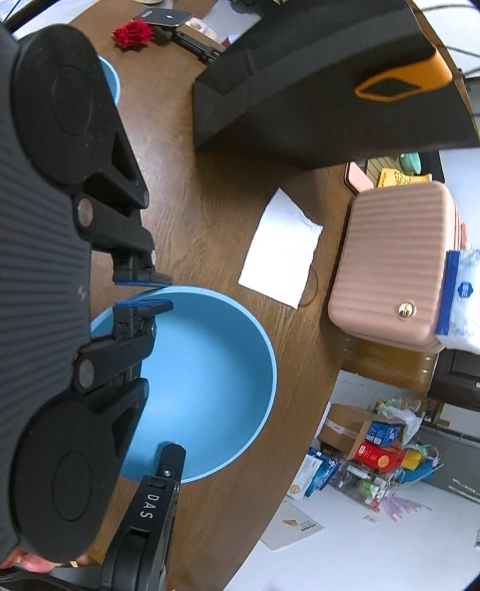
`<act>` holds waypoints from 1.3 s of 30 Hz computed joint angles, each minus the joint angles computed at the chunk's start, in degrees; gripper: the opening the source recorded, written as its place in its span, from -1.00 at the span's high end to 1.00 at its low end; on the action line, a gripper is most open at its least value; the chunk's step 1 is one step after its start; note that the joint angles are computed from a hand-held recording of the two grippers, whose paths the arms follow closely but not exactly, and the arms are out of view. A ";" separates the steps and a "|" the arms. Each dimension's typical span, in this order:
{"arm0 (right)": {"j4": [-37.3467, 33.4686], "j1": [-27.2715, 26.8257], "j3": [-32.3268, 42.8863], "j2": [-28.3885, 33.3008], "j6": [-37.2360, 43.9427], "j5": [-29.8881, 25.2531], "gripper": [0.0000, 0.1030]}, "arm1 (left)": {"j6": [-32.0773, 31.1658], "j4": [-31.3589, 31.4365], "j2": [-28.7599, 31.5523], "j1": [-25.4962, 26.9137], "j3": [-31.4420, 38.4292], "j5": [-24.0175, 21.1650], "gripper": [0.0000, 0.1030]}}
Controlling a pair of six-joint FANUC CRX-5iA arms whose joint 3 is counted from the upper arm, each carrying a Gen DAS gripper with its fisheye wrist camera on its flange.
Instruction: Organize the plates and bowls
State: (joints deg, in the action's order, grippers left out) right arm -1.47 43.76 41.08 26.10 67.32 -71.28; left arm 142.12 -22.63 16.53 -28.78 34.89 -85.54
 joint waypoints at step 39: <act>-3.55 7.27 4.05 0.78 9.93 -2.71 0.90 | 17.64 -7.85 -12.63 -4.84 -12.13 -7.79 0.85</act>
State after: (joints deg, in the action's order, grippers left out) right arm -5.02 51.03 45.13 26.89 77.25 -74.00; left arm 159.77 -30.48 3.89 -33.62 22.76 -93.33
